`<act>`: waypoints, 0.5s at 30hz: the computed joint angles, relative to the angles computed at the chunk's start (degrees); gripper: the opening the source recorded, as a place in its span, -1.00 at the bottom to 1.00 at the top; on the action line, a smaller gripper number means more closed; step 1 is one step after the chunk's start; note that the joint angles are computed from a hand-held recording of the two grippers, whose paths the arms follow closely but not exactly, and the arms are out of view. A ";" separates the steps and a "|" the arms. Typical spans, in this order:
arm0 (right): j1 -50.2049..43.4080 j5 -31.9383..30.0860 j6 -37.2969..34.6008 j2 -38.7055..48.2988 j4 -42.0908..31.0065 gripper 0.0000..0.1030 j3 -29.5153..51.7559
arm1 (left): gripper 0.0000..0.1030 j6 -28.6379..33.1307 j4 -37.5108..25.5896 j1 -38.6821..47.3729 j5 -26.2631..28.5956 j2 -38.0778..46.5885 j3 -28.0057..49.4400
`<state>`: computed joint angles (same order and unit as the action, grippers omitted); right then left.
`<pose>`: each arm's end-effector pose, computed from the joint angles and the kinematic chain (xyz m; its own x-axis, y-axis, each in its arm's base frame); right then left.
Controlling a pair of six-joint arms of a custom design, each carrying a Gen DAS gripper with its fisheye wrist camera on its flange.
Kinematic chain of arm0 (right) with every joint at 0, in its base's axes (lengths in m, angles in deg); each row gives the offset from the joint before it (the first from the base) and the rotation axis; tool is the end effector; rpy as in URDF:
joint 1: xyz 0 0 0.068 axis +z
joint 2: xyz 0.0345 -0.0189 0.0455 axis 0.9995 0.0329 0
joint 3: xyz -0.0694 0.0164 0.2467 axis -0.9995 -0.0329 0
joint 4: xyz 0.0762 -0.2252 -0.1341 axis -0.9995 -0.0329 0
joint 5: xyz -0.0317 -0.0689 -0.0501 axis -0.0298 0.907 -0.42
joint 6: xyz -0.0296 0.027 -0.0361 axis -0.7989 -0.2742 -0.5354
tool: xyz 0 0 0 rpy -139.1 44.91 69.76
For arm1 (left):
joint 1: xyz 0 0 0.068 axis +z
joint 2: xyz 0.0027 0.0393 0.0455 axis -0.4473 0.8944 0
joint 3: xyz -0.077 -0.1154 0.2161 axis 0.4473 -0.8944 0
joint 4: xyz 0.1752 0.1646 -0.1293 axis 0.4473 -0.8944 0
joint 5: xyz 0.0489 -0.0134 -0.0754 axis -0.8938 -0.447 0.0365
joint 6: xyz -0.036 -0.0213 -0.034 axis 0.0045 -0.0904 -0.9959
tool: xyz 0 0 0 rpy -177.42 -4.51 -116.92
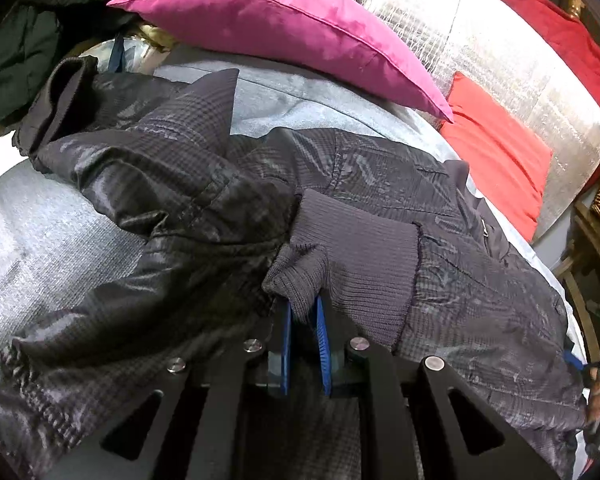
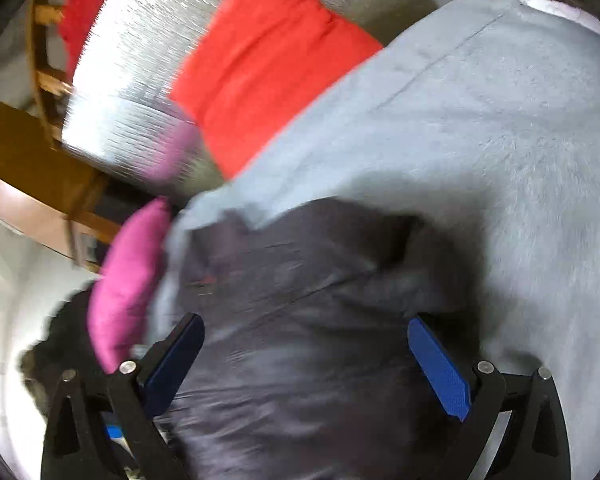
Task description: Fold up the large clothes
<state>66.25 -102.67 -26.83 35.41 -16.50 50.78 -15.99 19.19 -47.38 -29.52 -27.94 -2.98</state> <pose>0.4200 -0.1398 0.1673 -0.8497 0.3418 -0.4014 -0.0348 0.7235 0.6895 0.1427 -0.0381 0.1490 -0.4702 -0.5921 -0.6545 -0.5140 0.7865 -0.3423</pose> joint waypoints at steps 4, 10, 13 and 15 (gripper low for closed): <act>0.46 2.30 0.00 -3.65 0.25 1.00 -1.08 | -0.72 -0.06 -0.02 0.31 0.36 -1.26 -0.66; -3.32 -7.22 -13.75 -20.14 -5.54 1.00 -18.59 | -0.72 -0.20 -0.05 0.13 0.22 -1.15 -0.65; -2.22 -2.01 -17.71 -21.25 -6.99 0.99 -23.77 | -0.72 -0.35 -0.16 -0.22 -0.14 -0.80 -0.47; -0.95 2.57 -15.88 -21.36 -2.91 0.97 -25.96 | -0.72 -0.37 -0.44 -0.07 0.09 -1.51 -0.68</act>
<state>65.29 -100.11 -42.71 14.05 -19.41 24.82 -16.37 18.75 -47.45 -29.43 -29.44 -3.66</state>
